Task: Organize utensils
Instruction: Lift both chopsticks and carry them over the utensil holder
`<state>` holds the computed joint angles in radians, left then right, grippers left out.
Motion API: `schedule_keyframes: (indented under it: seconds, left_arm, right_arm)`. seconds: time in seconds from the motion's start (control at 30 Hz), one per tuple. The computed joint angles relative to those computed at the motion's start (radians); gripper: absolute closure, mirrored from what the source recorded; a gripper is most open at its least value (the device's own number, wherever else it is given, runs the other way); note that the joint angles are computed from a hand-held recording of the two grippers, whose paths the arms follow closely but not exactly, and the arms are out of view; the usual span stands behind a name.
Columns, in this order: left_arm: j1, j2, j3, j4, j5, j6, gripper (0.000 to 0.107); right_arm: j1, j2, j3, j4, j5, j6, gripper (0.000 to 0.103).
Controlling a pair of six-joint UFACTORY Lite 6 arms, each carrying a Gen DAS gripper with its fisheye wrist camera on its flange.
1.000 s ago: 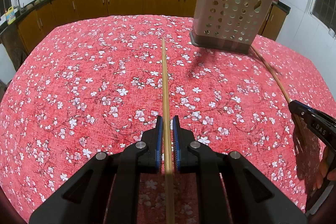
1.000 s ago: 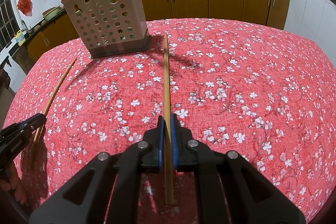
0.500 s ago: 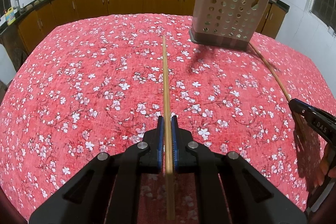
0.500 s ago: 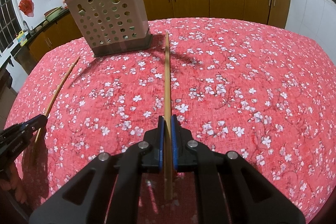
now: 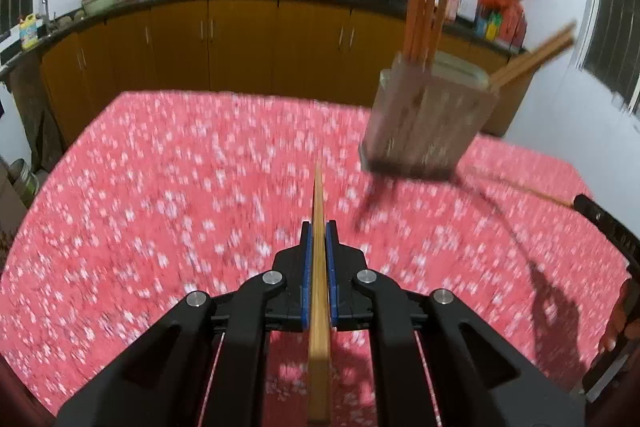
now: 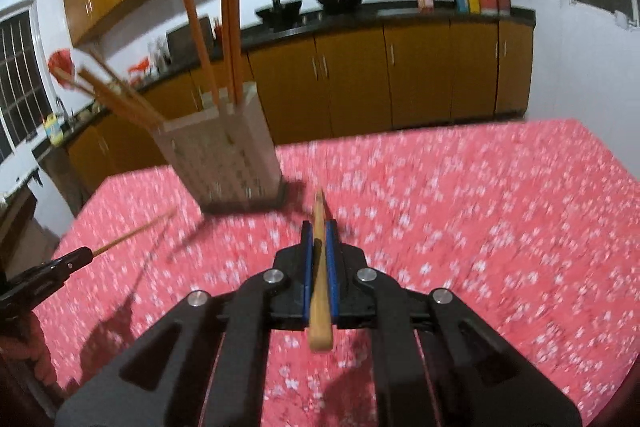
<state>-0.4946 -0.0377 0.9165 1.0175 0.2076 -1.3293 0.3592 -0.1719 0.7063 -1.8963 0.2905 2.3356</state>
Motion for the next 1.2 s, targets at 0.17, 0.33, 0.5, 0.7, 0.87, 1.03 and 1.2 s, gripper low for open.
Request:
schedule_keyframes:
  seconds: [0.17,0.33,0.5,0.7,0.87,1.03,1.2]
  left_arm:
    - [0.001,-0.04,0.054,0.001,0.007,0.005,0.1]
    - [0.01,-0.057,0.109,-0.049,0.009,0.088,0.1]
    - [-0.004,-0.039,0.197,-0.109,0.022,0.173,0.1]
    - [-0.05,-0.003,0.324,-0.154,0.029,0.231,0.1]
    - [-0.112,0.07,0.488,-0.012,0.035,0.099,0.1]
    - [-0.148,0.207,0.728,0.174,0.082,-0.086,0.1]
    - [-0.156,0.346,0.902,0.392,0.152,-0.279,0.1]
  right_arm:
    - [0.013,-0.058,0.012,0.03,0.037,-0.039,0.095]
    - [0.006,-0.099,0.042,0.021,0.021,-0.051,0.095]
    - [0.007,-0.137,0.133,0.139,-0.033,-0.218,0.095]
    - [0.055,-0.134,0.281,0.197,-0.042,-0.329,0.095]
    - [0.1,-0.065,0.443,0.053,0.031,-0.232,0.095]
    - [0.095,0.088,0.634,-0.157,0.114,-0.037,0.095]
    - [0.062,0.272,0.791,-0.21,0.139,-0.013,0.095]
